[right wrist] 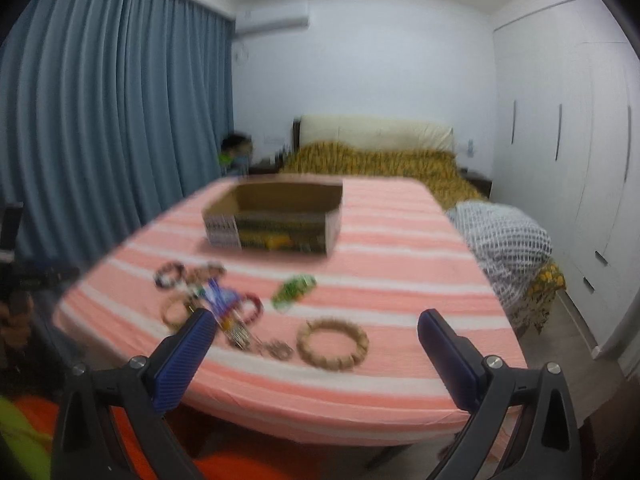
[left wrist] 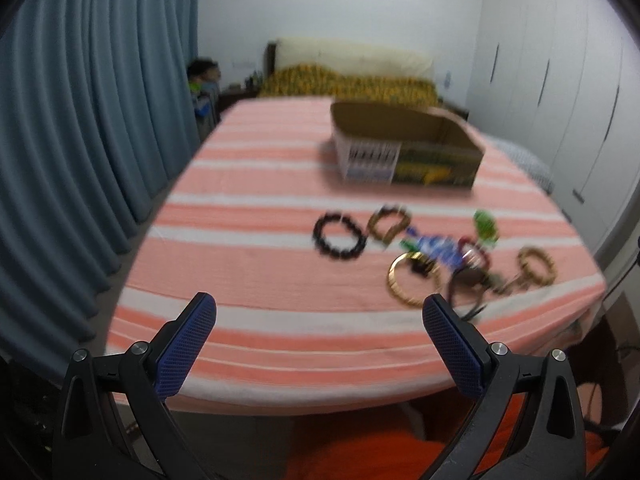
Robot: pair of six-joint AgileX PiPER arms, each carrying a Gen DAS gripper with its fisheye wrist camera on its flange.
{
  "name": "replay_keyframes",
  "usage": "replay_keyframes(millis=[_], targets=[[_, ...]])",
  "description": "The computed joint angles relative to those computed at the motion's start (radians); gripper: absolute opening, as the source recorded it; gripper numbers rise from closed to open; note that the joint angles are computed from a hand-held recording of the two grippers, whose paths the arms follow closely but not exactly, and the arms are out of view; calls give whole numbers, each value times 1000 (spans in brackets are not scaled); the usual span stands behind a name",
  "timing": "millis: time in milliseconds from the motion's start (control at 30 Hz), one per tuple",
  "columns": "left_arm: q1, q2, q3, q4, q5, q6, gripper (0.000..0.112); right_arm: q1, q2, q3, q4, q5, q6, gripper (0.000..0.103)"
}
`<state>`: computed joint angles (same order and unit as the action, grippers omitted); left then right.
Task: Organize jewelry
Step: 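Move the left tool to the black bead bracelet while the right tool approaches the wooden bead bracelet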
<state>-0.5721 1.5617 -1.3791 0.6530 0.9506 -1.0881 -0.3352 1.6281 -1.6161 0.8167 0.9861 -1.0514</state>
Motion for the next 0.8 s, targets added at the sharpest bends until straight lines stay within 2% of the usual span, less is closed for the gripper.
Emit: replay_keyframes(millis=[200, 367, 467, 633, 800], targets=[[109, 139, -39, -118, -56, 136, 103, 43, 139, 2, -51, -32, -70, 103], [168, 228, -62, -182, -121, 195, 103, 73, 246, 8, -58, -99, -91, 103], [192, 274, -86, -214, -119, 226, 103, 93, 312, -21, -94, -129, -74, 103], [201, 303, -97, -201, -112, 233, 103, 119, 387, -97, -177, -123, -16, 103], [220, 322, -125, -214, -110, 235, 103, 138, 414, -128, -212, -139, 18, 103]])
